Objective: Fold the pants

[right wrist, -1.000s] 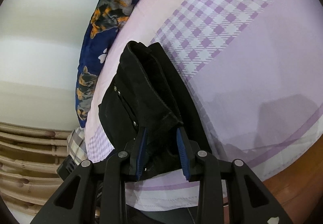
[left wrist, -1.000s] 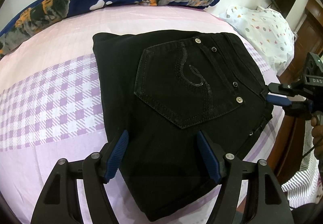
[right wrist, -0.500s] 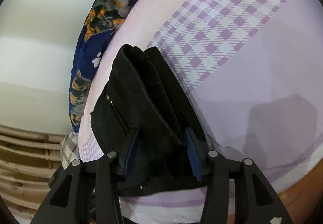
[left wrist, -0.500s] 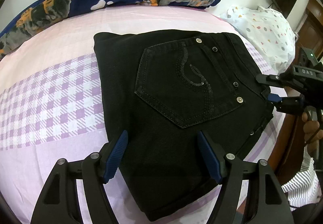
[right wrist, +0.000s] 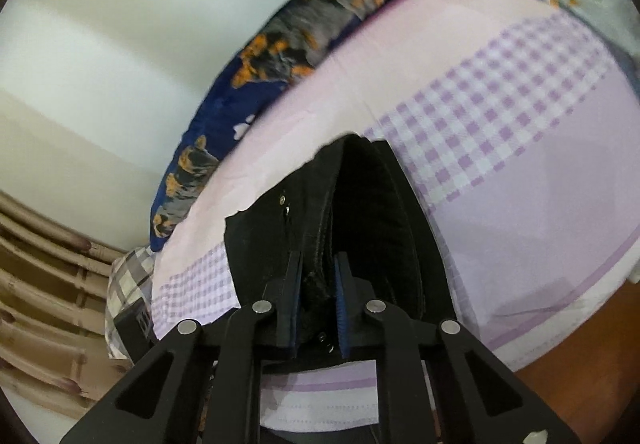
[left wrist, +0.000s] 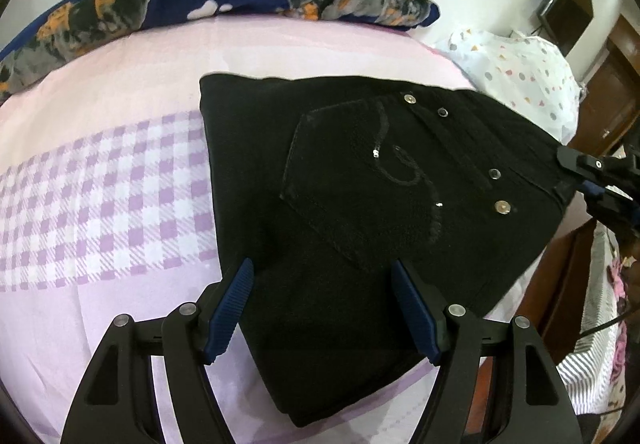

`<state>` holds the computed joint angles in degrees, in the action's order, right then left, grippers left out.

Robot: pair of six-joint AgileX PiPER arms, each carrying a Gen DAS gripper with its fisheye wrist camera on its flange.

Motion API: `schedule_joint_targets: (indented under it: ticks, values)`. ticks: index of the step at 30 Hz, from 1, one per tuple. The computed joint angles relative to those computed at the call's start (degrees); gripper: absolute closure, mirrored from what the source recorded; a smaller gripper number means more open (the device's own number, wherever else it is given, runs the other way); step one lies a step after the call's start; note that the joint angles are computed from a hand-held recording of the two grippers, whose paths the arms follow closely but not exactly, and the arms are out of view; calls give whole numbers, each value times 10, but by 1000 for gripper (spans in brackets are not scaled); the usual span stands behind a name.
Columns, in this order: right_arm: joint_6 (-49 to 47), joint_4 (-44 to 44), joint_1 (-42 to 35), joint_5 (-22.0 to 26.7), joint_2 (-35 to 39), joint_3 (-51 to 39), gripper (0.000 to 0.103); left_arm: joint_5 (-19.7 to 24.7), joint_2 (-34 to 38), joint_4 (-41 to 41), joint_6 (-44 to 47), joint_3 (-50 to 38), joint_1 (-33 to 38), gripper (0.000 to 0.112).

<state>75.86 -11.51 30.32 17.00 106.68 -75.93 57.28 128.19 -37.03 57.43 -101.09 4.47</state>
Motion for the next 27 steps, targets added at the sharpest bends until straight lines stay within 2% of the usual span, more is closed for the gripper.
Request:
schedule_joint_targets:
  ticks: [5,7,10,12,14,15,16,17,20,21,23,27]
  values:
    - [29,-26,10,42,8,15,91,-14,-3,18,19,23,-10,40]
    - [18,-7,1,25,21,35,91,-31,-5,26,28,45,-15,40]
    - [-25,50,-11,-1,49,53,91,-85,-20,40,55,92,-27,40]
    - [-52,83,-16,-11,55,55,90,-94,-18,43,52,95,-30,40]
    - [-117,144,-27,2,53,45,82,-89,-14,47,46,88,-32,40]
    - [-118,143,-30,20,54,35,74,-89,-14,48,46,88,-32,40]
    - [-126,146,-33,43,53,22,72,-88,-13,48,44,85,-32,40]
    - [-118,130,-35,64,50,8,72,-87,-13,49,43,83,-33,40]
    - [-22,1,-24,92,38,-22,72,-92,-16,50,39,86,-35,40]
    - [-17,-16,-23,98,39,-36,72,-96,-19,50,41,94,-35,40]
    - [-28,-34,-26,103,53,-78,72,-99,-20,50,38,96,-36,40]
    - [-91,-13,-33,146,116,-193,72,-109,-27,53,33,106,-39,40]
